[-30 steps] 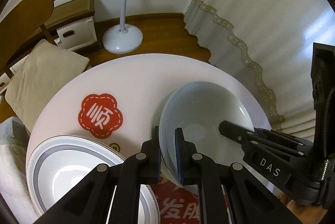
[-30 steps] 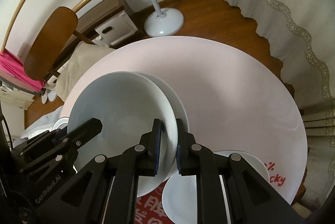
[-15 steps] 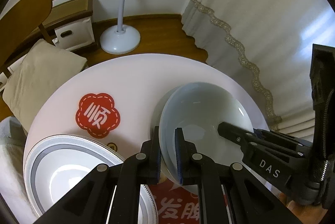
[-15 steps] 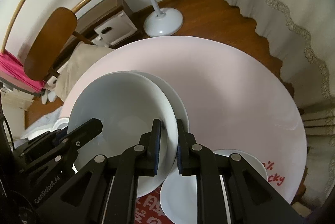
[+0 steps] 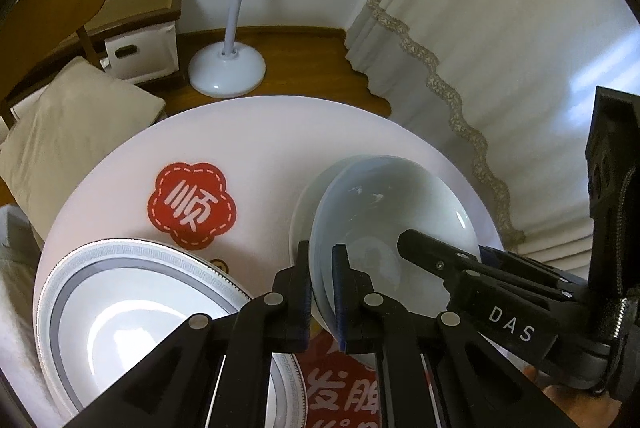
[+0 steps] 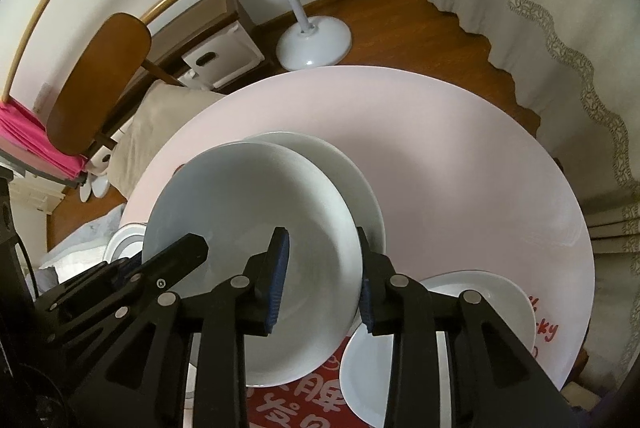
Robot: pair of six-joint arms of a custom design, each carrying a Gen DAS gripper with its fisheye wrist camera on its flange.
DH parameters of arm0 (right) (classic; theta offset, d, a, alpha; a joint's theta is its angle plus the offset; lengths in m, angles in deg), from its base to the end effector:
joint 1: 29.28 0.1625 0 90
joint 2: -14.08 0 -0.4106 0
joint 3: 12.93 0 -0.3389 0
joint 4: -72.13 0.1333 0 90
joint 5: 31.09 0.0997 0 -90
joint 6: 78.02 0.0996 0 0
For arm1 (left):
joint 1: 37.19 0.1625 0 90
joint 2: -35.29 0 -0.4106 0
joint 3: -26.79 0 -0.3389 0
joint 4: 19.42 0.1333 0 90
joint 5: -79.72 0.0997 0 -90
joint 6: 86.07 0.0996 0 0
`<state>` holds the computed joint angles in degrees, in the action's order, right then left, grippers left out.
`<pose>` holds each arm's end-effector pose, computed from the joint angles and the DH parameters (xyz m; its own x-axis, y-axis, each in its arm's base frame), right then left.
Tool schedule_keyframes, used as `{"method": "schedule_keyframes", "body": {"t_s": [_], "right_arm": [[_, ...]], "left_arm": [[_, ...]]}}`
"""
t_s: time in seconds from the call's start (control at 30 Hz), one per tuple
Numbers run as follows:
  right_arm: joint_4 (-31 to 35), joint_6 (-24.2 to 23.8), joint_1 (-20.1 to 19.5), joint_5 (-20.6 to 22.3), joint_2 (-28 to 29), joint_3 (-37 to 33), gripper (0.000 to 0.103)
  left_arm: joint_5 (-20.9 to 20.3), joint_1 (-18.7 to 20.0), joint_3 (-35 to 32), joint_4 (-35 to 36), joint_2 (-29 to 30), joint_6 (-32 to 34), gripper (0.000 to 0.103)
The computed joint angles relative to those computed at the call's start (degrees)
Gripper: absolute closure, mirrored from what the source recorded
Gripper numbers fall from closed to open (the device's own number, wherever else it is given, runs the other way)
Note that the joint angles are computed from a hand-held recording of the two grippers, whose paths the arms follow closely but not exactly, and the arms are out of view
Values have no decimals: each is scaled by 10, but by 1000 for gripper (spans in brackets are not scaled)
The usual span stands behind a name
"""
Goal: Organize plates and bowls
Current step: 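Lift both held bowls and carry them over another white bowl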
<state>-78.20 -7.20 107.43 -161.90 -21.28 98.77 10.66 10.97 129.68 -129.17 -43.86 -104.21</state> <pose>0.4034 -0.2863 -0.0292 -0.7882 0.4009 0.4669 0.1364 0.8536 -0.5027 -0.1947 -0.4706 0.3296 -0.8526 0.3783 -0.3605 0.4209 0.9060 -0.0449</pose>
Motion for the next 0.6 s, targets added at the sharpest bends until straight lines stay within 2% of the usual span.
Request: {"method": "schedule_keyframes", "body": {"t_s": [0.2, 0.37, 0.43, 0.6], "right_arm": [[2, 5, 3, -10, 6, -3, 70], [18, 13, 9, -22, 9, -8, 65], [4, 9, 10, -22, 9, -4, 63], [-32, -2, 10, -16, -3, 17, 74]], "left_arm": [[0, -3, 7, -7, -7, -3, 99], [-4, -3, 18, -23, -14, -5, 99], [-4, -3, 19, -24, -15, -5, 99], [-6, -5, 21, -28, -17, -10, 100]]}}
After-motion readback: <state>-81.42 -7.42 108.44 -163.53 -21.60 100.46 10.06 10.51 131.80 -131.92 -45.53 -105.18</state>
